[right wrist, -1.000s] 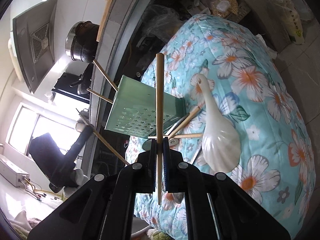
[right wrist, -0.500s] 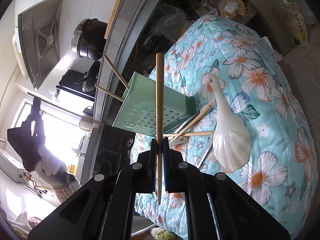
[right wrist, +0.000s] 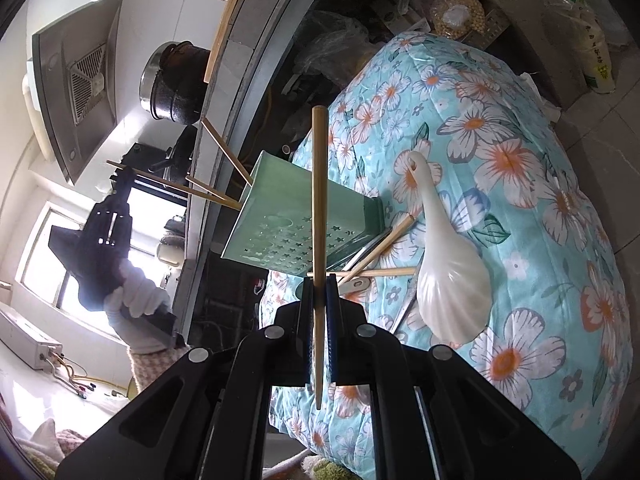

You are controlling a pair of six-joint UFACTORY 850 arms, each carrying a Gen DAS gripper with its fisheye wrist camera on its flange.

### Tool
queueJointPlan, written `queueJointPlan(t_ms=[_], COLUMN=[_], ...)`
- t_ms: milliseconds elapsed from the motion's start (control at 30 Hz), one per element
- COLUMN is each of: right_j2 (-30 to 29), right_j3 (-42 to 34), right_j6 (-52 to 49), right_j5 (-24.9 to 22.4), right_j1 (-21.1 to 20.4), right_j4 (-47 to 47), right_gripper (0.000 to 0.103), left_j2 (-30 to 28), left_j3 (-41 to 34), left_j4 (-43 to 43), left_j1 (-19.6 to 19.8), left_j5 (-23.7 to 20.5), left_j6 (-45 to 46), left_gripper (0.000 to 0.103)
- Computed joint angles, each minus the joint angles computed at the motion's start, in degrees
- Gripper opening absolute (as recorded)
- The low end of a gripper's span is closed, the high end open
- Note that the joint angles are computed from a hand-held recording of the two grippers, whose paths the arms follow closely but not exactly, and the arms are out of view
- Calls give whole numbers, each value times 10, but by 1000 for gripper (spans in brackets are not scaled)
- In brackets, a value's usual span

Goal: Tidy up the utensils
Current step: 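Raise both held chopsticks upright and carry them above the green holder, then open the left tool to drop its chopstick into the holder while the right tool holds its chopstick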

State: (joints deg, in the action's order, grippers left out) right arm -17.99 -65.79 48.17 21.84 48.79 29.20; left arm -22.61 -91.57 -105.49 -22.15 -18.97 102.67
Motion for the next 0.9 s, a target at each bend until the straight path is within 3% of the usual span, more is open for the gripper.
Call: queueJointPlan(t_ms=[300, 567, 700, 900], right_j2=[-4, 10, 18, 24], right_j3=[-13, -45, -65, -115], right_j6=[-33, -282, -422, -580], right_j5=[-15, -29, -16, 9], right_j1=[-2, 3, 6, 6], right_j4=[25, 220, 324, 410], right_gripper=[6, 6, 6, 6], left_j2=[-35, -37, -25, 4], left_j3=[-1, 16, 33, 73], left_j4=[68, 61, 37, -31], left_j1=[9, 23, 30, 47], left_j5=[-17, -39, -46, -68], left_j6=[-96, -102, -78, -19], left_gripper=[6, 6, 24, 36])
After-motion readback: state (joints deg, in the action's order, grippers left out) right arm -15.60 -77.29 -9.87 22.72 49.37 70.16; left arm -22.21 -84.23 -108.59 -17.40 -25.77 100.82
